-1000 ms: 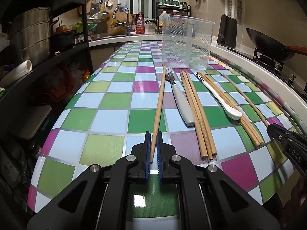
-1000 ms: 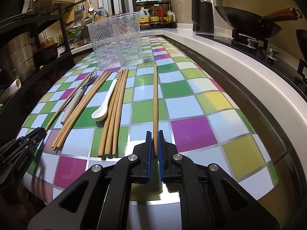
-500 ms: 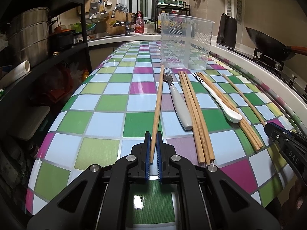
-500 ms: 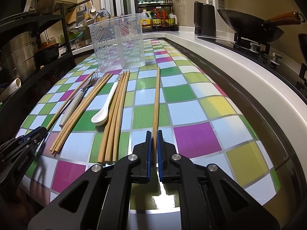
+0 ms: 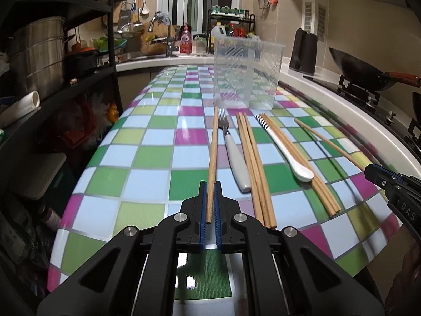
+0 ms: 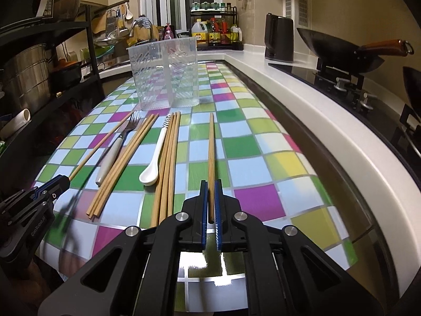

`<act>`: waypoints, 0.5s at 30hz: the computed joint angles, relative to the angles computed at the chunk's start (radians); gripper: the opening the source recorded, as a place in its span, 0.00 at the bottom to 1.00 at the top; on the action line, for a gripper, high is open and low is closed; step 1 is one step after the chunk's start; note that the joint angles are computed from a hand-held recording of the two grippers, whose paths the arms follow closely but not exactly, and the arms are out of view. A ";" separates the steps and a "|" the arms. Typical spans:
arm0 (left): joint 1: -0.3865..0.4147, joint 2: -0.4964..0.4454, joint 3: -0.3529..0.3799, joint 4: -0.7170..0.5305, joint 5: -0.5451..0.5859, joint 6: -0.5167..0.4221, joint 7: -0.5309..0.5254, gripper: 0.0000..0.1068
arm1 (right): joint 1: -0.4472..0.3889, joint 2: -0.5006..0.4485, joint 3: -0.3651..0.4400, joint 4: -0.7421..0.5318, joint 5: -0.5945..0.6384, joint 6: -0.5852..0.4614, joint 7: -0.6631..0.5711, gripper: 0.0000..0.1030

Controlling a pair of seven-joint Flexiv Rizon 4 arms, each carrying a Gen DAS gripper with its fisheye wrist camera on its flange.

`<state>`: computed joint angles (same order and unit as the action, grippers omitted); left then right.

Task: Organize utensils
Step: 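Lift the chopsticks with both grippers and carry them over the clear container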

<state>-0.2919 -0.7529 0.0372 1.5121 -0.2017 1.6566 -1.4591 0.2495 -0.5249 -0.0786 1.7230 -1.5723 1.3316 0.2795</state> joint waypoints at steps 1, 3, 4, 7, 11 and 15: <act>0.002 0.003 -0.002 0.002 0.003 0.011 0.001 0.05 | 0.001 0.007 0.000 0.002 -0.003 -0.004 -0.001 0.05; 0.006 0.009 -0.010 0.008 0.007 0.030 0.004 0.05 | 0.002 0.018 0.002 0.006 -0.007 -0.014 -0.004 0.05; 0.006 0.011 -0.010 0.010 0.007 0.038 0.006 0.05 | 0.001 0.024 0.003 0.007 -0.011 -0.016 -0.002 0.05; 0.014 0.017 -0.024 0.018 0.008 0.068 0.015 0.05 | -0.004 0.039 0.008 0.007 -0.031 -0.025 0.015 0.05; 0.020 0.021 -0.037 0.025 0.004 0.113 0.030 0.05 | -0.015 0.053 0.016 -0.003 -0.073 -0.028 0.039 0.05; 0.032 0.022 -0.060 0.030 -0.001 0.152 0.048 0.05 | -0.029 0.055 0.027 -0.020 -0.111 -0.027 0.061 0.05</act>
